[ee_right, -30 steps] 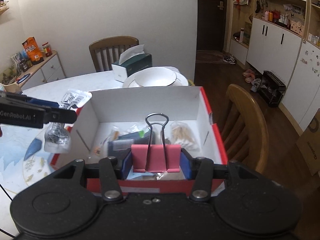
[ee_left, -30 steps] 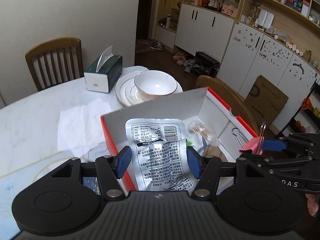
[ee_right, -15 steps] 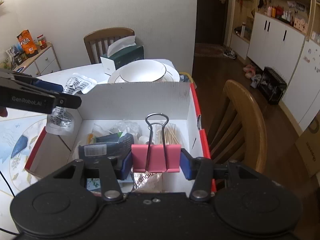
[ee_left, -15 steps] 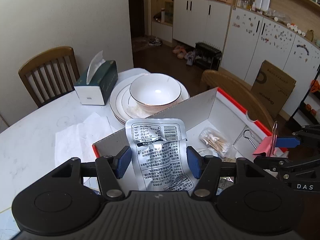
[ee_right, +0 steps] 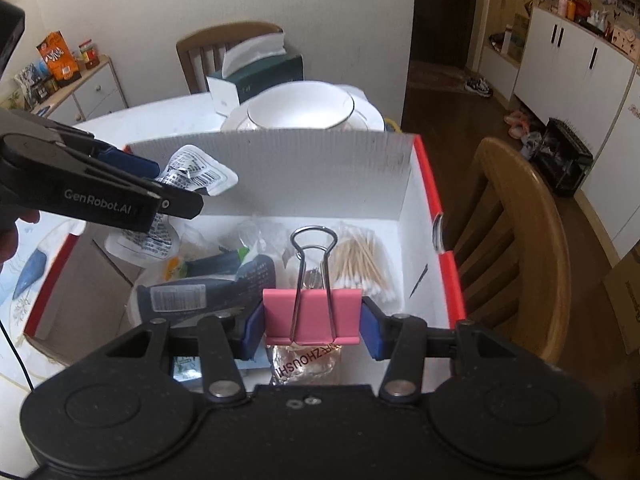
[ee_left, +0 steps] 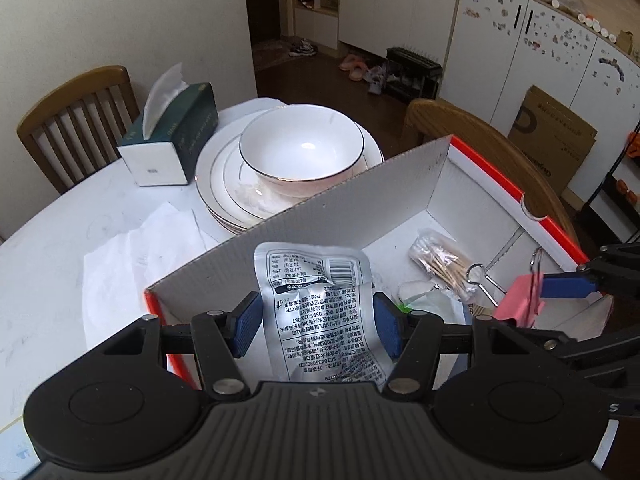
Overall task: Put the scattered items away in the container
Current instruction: 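Lower and open the right gripper releasing the clip while the left gripper releases the packet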
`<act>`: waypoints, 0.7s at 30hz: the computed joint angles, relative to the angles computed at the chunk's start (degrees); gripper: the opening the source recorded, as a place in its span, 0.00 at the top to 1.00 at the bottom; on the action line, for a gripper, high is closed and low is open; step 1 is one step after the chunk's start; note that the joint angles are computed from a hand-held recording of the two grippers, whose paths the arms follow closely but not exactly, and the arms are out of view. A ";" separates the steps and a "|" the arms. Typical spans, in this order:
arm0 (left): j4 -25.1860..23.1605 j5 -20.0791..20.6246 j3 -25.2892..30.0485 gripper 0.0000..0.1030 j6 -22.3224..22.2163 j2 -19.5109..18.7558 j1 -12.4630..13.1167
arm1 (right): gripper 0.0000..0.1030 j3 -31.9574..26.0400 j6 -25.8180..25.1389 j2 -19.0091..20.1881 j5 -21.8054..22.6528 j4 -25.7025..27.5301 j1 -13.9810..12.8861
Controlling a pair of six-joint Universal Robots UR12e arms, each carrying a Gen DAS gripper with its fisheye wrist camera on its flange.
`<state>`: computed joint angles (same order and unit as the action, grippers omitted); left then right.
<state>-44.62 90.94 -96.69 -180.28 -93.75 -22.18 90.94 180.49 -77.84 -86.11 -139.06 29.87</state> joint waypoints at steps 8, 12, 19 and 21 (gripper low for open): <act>-2.42 -1.72 0.72 0.43 -0.55 -0.97 0.58 | 0.54 -0.93 -1.01 1.44 -0.98 1.42 0.31; -3.29 -3.18 0.85 0.43 -1.24 -1.29 1.04 | 0.54 -1.21 -2.44 1.80 -0.51 1.91 0.50; -4.14 -3.80 0.86 0.43 -1.75 -1.59 1.34 | 0.54 -1.21 -3.50 2.06 -0.68 1.77 0.82; -4.49 -4.05 0.74 0.43 -1.67 -1.58 1.41 | 0.54 -1.28 -3.52 2.14 -0.49 1.78 0.77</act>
